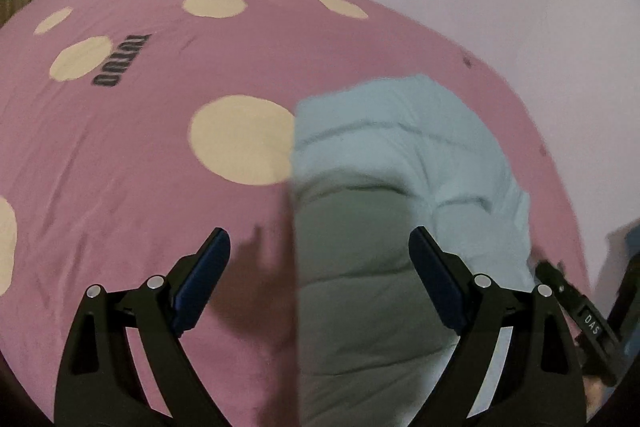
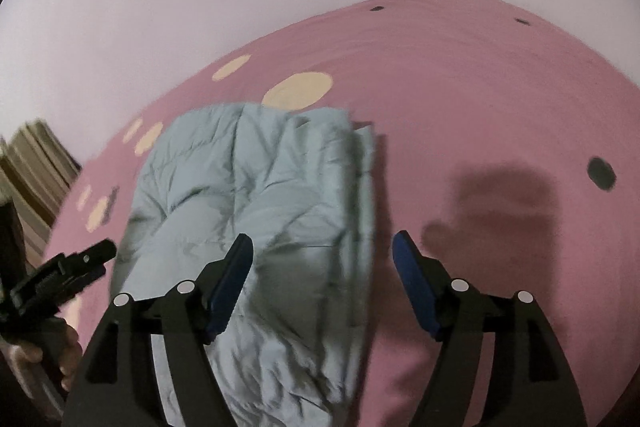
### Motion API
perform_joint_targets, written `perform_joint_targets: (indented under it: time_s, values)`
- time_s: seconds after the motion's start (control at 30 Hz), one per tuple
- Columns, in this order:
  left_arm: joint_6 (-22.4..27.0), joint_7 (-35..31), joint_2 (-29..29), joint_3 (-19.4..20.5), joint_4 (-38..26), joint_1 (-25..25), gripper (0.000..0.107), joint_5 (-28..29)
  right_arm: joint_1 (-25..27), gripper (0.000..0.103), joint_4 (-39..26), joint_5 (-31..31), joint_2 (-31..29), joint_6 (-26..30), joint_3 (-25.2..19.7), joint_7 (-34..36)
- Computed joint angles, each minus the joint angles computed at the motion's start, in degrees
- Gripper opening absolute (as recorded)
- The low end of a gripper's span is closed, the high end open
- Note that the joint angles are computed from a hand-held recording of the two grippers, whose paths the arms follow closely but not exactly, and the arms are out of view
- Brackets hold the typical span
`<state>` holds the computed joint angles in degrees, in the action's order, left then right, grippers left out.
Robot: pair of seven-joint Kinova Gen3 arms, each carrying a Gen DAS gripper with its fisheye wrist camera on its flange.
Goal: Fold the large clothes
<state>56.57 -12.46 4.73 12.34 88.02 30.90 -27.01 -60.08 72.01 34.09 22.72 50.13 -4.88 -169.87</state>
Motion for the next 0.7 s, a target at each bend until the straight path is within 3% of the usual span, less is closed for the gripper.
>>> perform_joint_targets:
  time_s: [0.07,0.2,0.43,0.57,0.7]
  values:
    - [-4.64,0.13,-2.78,-1.47,3.75,-0.6,0.091,2.44,1.36,0.072,3.2,-1.24,-1.84,-4.16,0.11,-2.16]
    - [-13.42,-3.84,-5.1,-0.67,9.79,-5.47,0.091,11.03,5.46,0.072,7.38,-5.87,-3.19,-11.79,-1.26,-3.55]
    - [-25.49,-11.96,-4.6,-0.89,15.63,-9.31,0.091,24.07,9.88,0.072,9.48,-15.83,-1.24,-19.11,-2.85,2.3]
    - [-27.88,-17.43,-3.28,-1.34,15.8,-10.23,0.094,29.23,10.4,0.077,10.26,-19.93,-0.12,-22.48,-1.79,4.11]
    - [-29.15,-22.01,-2.4,-1.5,15.59,-10.92,0.095,32.88,9.16,0.079,7.54,-20.08,1.45,-21.19,-0.55,6.29]
